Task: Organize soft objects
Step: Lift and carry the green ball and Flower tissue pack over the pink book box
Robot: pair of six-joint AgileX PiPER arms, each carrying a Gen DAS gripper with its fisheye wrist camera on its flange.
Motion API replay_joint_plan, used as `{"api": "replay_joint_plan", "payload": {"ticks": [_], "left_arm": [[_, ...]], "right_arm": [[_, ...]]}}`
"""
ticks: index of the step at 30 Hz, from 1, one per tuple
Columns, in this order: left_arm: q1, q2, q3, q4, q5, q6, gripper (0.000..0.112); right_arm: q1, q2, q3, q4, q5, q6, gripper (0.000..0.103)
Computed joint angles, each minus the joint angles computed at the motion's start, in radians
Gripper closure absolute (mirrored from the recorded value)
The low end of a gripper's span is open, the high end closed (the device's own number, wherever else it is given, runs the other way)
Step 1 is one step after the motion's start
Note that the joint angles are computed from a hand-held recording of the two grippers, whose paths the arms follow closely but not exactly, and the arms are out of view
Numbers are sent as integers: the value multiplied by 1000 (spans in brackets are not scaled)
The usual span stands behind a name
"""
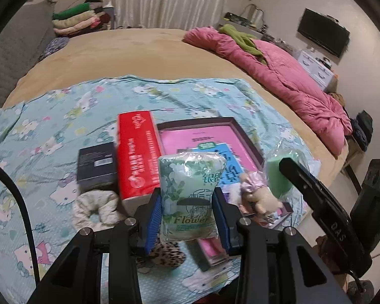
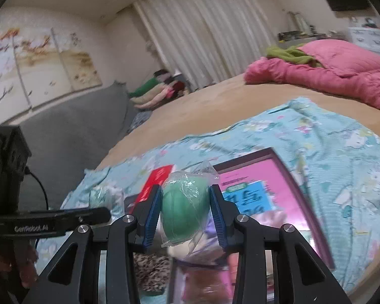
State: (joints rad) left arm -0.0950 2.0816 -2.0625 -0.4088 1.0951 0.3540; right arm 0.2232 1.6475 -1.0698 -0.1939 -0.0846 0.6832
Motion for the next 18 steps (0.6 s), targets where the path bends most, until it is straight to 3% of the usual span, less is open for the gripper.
{"api": "replay_joint_plan", "payload": {"ticks": [10, 18], "left_arm": [[-82, 21, -11, 7, 27, -3, 73], [-152, 45, 0, 6, 46, -10, 73]], "right_arm": [[-93, -52, 93, 50, -69, 4, 64], [-125, -65, 118, -29, -81, 109, 64]]}}
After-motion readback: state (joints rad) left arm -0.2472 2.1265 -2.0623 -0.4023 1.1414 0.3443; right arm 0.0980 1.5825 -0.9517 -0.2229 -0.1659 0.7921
